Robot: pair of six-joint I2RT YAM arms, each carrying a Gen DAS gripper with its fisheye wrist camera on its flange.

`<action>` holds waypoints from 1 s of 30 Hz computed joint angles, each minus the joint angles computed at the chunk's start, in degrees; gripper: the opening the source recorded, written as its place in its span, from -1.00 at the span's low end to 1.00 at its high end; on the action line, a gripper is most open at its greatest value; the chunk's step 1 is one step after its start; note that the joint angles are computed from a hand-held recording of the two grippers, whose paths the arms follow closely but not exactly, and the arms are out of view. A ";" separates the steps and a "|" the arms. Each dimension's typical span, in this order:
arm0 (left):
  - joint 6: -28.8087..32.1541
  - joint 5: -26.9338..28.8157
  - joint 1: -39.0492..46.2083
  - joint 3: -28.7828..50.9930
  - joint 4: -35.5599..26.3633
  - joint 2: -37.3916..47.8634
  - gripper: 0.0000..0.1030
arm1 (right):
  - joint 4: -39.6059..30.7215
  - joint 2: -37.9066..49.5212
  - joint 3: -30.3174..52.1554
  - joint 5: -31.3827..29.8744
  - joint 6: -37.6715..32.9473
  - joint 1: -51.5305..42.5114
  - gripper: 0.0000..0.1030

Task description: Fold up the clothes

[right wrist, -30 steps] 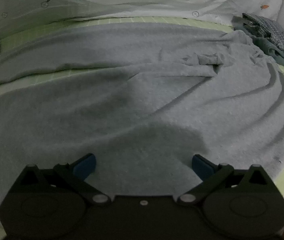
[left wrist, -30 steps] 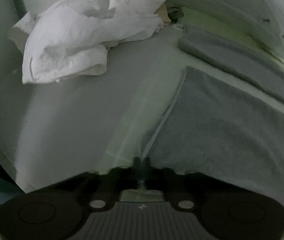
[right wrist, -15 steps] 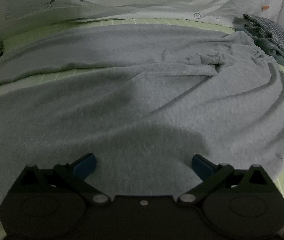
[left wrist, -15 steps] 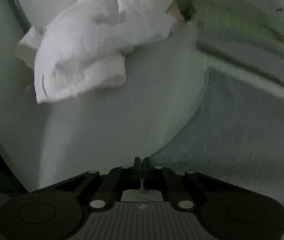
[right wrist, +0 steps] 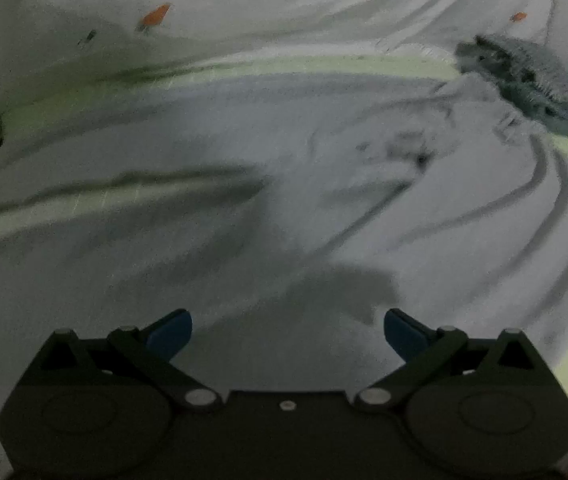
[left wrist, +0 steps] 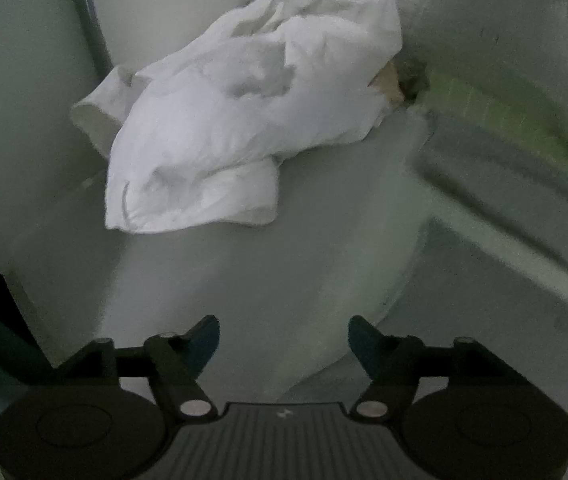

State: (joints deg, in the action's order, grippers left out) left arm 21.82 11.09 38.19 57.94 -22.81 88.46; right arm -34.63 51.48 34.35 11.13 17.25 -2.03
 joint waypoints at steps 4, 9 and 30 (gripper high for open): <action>-5.03 -1.66 -5.72 -0.96 -0.51 -2.35 0.50 | 1.78 2.90 2.77 -1.78 -3.61 -6.62 1.00; -11.32 -5.92 -15.22 -3.27 0.81 -6.60 0.65 | 4.37 9.42 7.29 -9.19 -11.28 -17.41 1.00; -40.85 -29.14 -44.88 47.55 -9.39 39.49 0.68 | 12.29 75.78 70.42 -1.46 -7.51 -28.10 0.81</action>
